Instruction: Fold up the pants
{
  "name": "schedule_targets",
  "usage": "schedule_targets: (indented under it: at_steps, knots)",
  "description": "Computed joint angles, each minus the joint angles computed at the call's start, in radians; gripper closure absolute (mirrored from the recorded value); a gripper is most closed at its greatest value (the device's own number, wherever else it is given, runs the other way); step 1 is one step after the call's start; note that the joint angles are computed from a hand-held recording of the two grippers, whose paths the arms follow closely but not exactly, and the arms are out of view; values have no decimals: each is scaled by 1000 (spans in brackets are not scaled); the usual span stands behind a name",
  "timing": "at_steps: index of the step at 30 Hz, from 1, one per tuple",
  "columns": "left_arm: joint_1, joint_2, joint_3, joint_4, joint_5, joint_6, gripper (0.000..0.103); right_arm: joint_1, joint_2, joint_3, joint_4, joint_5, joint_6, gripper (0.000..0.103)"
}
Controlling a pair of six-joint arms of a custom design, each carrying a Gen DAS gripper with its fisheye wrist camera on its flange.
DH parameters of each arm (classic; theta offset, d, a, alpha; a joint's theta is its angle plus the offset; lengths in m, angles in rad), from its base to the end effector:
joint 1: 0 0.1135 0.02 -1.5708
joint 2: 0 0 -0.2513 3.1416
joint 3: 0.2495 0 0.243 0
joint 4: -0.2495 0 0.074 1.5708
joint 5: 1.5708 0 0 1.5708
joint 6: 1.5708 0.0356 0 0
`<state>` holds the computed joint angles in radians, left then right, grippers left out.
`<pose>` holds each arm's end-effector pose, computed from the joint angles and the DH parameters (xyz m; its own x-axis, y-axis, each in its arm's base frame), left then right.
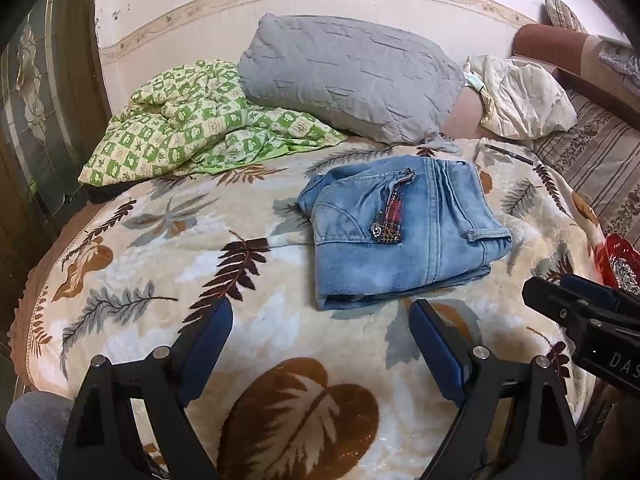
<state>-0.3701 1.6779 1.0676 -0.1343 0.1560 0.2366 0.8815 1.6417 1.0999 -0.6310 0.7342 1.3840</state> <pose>0.3285 -0.1334 0.2036 -0.5055 0.4445 -0.7396 0.5990 0.7977 0.0700 0.2152 0.2236 0.2016 -0.5095 0.5287 -0.6789 0.5004 0.8239 0.2661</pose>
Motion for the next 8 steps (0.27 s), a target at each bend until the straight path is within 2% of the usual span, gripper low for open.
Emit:
schedule_targets:
  at_steps: [8]
  knots:
    - [12, 60, 38, -25, 16, -9, 13, 2, -7, -7, 0, 2, 8, 33]
